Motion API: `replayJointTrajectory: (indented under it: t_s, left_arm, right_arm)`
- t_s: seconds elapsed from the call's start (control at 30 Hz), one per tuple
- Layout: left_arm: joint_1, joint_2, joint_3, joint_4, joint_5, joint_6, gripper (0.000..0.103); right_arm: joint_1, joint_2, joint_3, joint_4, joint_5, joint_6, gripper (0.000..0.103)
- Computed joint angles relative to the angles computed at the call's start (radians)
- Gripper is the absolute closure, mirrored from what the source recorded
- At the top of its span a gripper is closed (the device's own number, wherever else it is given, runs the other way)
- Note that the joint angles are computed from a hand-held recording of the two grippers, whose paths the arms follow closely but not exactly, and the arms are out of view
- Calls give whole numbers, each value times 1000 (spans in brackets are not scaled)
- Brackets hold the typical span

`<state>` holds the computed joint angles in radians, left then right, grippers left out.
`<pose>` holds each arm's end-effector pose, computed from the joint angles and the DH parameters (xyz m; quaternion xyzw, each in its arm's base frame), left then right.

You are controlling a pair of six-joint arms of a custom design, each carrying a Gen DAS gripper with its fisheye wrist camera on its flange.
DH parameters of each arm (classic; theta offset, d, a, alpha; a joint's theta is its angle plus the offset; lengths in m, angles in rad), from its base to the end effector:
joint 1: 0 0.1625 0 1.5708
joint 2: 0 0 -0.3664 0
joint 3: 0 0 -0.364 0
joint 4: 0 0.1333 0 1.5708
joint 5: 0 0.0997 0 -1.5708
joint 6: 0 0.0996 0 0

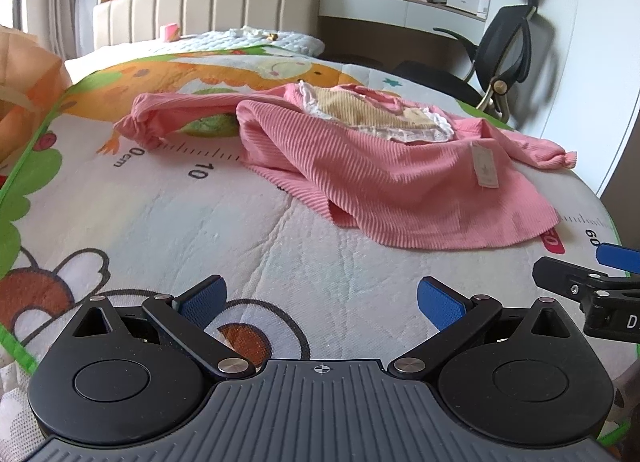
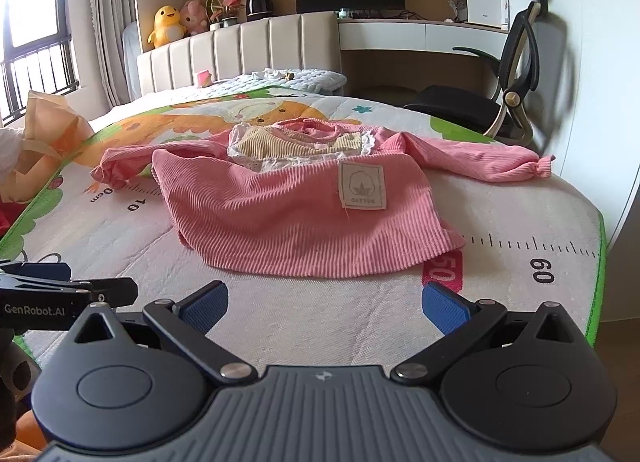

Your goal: Fold clothes

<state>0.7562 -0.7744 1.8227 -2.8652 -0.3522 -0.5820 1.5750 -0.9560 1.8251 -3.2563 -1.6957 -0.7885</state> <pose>-0.2435 -0.5414 0.0943 0.0247 0.8165 -0.4422 0.3703 0.1234 -0.5861 0.1888 0.3308 -0.8546 0.3442 0.2043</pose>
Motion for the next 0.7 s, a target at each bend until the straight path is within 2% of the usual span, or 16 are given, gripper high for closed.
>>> replayJointTrajectory:
  t_s: [0.7]
  left_arm:
    - [2,-8,3,59,-6,-46,0]
  right_arm:
    - [-4,5,-3,9,-7,4,0]
